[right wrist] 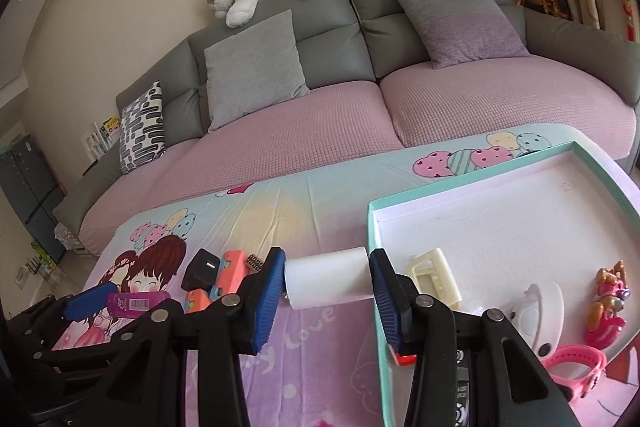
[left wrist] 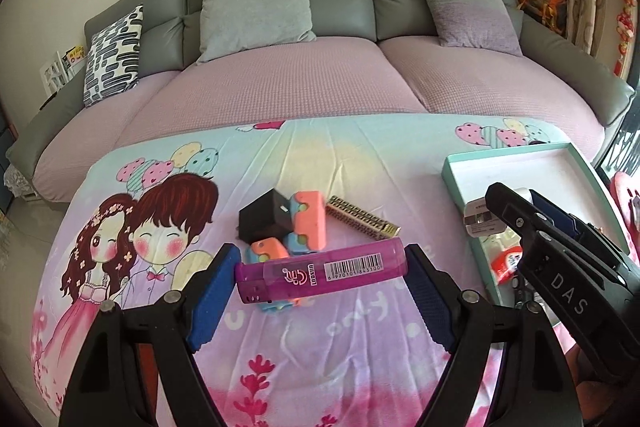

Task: Organize rigid objects
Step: 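Carry the lighter with the left tool over the tray while the right tool carries the charger there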

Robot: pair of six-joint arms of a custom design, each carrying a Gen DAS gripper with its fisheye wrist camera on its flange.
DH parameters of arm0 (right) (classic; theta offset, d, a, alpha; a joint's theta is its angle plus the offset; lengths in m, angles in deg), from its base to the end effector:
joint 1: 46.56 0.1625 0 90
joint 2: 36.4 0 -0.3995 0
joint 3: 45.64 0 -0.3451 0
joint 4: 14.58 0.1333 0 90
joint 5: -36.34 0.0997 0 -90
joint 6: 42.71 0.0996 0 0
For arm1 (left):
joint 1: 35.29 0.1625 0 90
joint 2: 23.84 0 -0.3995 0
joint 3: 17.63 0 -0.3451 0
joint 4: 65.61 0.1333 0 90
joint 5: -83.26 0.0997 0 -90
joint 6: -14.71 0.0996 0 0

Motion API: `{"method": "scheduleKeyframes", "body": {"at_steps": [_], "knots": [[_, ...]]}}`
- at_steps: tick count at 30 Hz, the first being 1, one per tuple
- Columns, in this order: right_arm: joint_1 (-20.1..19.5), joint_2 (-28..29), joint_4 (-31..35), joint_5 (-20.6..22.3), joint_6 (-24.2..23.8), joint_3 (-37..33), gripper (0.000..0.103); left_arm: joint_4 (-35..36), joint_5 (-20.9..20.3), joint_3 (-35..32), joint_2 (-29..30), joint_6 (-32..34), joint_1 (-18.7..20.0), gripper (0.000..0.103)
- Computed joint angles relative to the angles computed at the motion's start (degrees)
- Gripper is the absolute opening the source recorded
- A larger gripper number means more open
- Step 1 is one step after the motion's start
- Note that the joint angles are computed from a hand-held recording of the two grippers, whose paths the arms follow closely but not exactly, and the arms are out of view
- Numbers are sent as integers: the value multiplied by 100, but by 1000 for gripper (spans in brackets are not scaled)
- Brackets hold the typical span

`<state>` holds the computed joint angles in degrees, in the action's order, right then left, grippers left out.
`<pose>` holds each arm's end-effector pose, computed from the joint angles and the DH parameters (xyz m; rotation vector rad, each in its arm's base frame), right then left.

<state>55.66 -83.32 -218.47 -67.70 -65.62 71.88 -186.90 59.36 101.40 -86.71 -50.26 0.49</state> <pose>0.2181 -0.4913 0.1268 0.6774 -2.5699 1.0184 -0.2321 -0.4439 0.1529 0.1006 2.0653 -0.9201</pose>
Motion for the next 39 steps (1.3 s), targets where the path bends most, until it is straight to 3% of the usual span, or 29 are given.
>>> {"method": "scheduleKeyframes", "body": {"at_steps": [17, 32, 39], "knots": [[-785, -897, -378, -160, 31, 251, 47, -1629, -299, -1052, 1591, 1718, -74, 83], [-1171, -1046, -486, -232, 128, 217, 47, -3294, -204, -1643, 2749, 3144, 45, 83], [-1214, -1021, -546, -323, 143, 194, 47, -3178, -164, -1872, 3006, 3222, 104, 83]]}}
